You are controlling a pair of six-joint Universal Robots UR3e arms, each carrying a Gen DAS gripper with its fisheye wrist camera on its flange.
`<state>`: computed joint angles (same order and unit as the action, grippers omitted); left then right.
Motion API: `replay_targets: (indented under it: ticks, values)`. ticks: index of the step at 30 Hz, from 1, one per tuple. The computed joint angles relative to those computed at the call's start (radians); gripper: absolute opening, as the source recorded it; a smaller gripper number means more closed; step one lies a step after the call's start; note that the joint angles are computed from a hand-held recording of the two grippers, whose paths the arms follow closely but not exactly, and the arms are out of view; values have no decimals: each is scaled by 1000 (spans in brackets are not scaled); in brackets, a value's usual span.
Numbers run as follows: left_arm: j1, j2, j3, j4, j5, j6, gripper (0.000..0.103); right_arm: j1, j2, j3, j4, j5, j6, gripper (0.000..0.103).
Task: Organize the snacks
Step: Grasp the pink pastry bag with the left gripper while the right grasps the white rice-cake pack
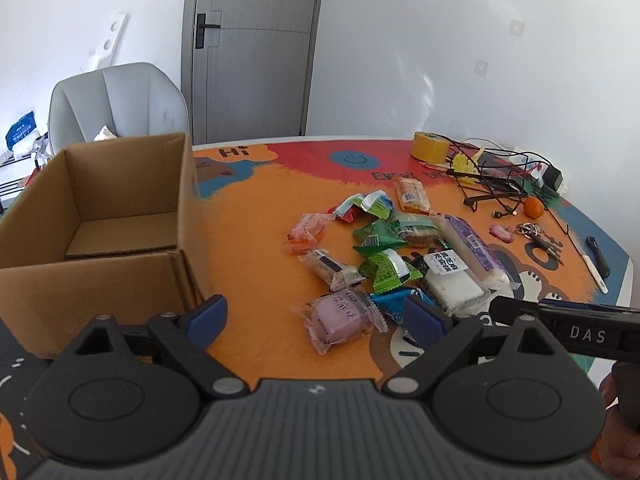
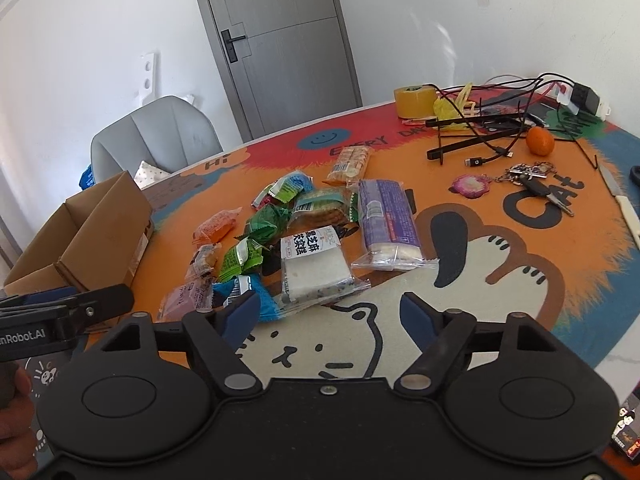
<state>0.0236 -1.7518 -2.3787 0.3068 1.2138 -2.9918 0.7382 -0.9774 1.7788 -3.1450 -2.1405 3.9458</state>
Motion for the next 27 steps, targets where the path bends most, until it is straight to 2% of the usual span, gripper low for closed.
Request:
replay_targets:
  ticks: [13, 21, 27]
  values:
    - [-86, -191, 168, -29, 71, -59, 70, -74, 87, -66, -47, 80, -80, 71]
    - [-117, -265, 243, -40, 113, -91, 68, -101, 128, -121, -11, 106, -91, 71]
    - [-140, -296, 254, -5, 141, -111, 66, -87, 185, -223, 62, 68, -110, 71]
